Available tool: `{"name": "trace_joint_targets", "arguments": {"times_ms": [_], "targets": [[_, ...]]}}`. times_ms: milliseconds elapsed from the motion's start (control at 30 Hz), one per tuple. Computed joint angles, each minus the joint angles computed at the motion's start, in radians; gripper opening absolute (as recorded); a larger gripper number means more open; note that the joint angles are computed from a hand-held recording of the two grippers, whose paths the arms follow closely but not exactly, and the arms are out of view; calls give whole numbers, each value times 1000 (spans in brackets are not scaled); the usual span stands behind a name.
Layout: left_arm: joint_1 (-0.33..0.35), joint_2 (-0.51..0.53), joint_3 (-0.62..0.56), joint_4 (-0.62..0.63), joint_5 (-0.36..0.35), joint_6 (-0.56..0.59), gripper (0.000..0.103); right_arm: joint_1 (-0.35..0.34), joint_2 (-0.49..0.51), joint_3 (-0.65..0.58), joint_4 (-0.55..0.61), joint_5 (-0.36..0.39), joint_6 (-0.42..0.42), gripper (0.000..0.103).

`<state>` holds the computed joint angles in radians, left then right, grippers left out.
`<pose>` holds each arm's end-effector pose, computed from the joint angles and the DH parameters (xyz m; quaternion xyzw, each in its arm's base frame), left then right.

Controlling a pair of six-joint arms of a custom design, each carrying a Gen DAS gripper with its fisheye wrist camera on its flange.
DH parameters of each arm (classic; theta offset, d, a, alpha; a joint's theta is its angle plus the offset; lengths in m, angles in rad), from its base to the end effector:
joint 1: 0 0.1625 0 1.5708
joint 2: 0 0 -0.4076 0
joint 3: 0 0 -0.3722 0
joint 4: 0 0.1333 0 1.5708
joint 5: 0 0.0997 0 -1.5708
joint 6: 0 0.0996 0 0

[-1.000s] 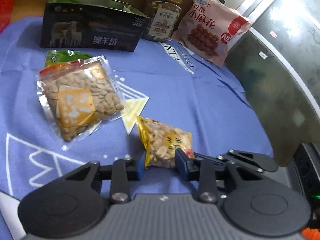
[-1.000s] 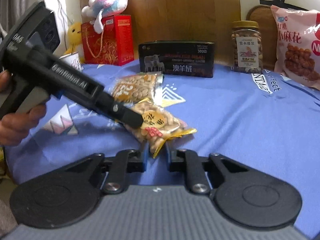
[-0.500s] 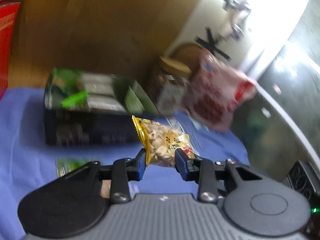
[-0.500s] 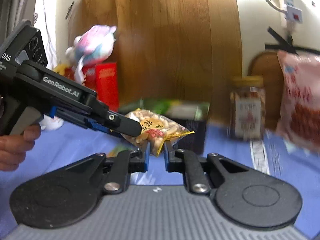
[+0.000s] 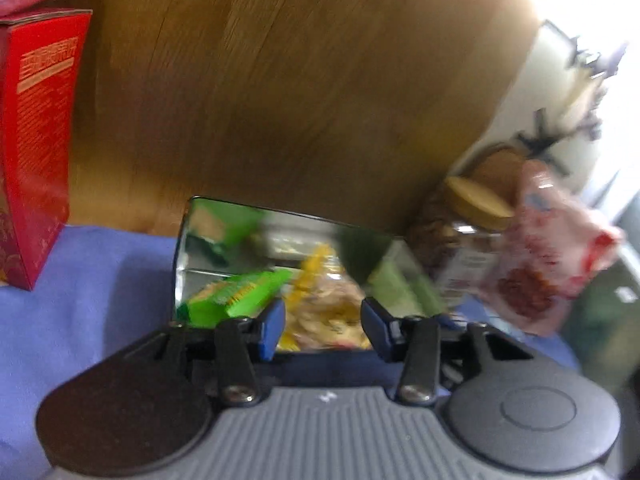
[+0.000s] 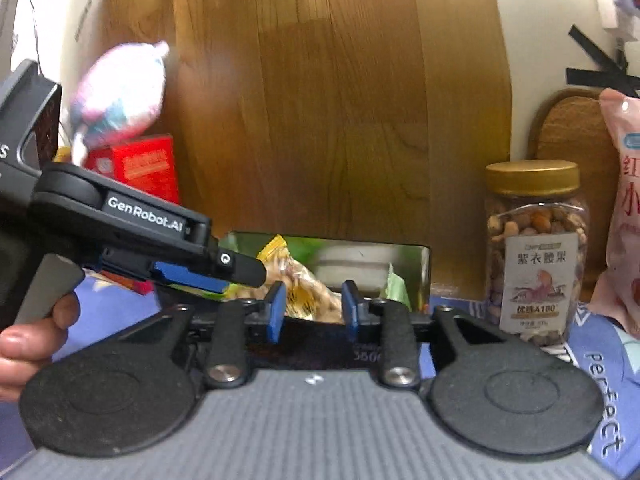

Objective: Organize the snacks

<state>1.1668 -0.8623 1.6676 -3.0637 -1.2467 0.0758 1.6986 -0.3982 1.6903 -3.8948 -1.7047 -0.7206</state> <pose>-0.1077 -0.6718 0.1940 0.1679 0.9155 -0.3530 0.0955 0.1973 -0.5937 -0.0024 0.3271 -0.8045 0.4538 0.1994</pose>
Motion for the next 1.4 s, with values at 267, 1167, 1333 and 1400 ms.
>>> {"name": "trace_joint_targets", "arguments": {"times_ms": [267,1167,1333,1400], "targets": [[27,-187,298,-76,-69,-58,44,-55,-122,222,182,82,155,35],[-178,-266,700,-286,260,-94,40,-80,-75,542,-286,50,256,37],[-225,-256,744,-348,407,-89,41,-82,-71,541,-296,51,265,37],[-234,-244,748,-368,451,-80,42,-83,-69,542,-302,52,264,37]]}}
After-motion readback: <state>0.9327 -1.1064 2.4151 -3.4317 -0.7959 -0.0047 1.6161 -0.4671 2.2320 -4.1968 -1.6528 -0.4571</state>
